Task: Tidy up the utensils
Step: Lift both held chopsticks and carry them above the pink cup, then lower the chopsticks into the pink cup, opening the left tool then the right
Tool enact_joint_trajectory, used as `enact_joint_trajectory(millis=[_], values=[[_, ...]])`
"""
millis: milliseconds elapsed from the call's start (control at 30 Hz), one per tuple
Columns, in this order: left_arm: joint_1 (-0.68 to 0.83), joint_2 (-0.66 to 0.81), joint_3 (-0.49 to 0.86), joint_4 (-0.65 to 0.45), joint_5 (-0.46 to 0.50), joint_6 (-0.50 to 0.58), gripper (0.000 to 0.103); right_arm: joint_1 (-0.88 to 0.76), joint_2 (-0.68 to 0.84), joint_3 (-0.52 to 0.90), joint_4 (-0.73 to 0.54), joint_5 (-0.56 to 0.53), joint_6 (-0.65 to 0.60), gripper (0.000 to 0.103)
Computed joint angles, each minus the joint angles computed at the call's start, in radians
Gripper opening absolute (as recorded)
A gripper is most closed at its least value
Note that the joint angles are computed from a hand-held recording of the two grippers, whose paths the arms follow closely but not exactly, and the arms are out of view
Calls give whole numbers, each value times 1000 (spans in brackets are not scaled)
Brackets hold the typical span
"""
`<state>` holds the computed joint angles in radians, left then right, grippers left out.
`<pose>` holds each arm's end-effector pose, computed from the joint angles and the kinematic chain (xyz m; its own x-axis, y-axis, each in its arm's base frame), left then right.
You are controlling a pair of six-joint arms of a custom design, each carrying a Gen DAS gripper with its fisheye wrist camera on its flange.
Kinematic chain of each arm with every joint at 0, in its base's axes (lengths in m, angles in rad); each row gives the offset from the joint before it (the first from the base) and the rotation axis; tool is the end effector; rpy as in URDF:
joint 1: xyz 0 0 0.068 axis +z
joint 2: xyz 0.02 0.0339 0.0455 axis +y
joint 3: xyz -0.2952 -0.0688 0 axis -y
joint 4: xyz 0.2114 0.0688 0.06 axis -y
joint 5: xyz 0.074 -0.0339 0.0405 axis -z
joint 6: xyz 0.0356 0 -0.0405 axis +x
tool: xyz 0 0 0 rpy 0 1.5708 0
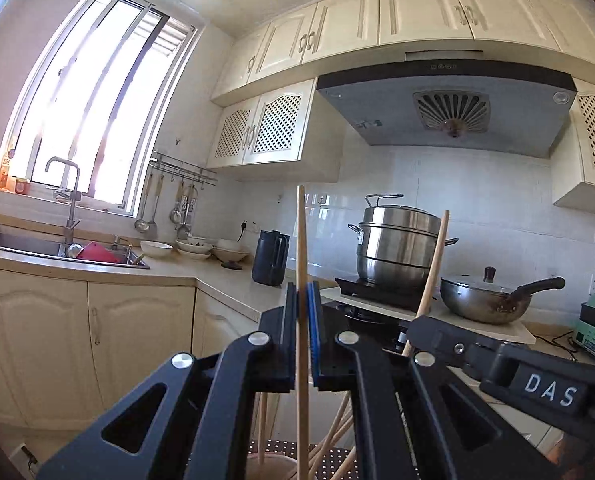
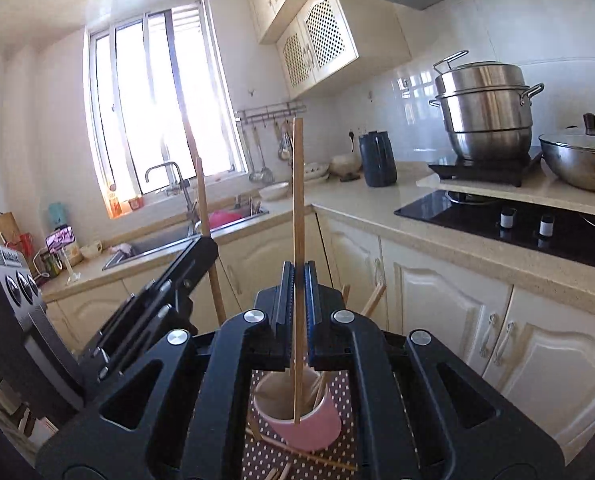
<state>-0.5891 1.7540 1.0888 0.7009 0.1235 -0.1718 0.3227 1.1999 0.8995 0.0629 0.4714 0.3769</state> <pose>0.3188 -0.2183 0.3244 -0.0825 -0.1489 -0.9854 0.6492 0.7422 -0.1665 0.2284 0.0593 0.3585 -0.1574 0.2931 -0.9430 0.2086 0.9433 0.2584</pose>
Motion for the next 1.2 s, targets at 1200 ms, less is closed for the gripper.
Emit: enact_joint_trajectory(millis=[1200], values=[[11, 90, -100, 275, -31, 34, 6, -142, 131, -164, 217, -252, 33, 6]])
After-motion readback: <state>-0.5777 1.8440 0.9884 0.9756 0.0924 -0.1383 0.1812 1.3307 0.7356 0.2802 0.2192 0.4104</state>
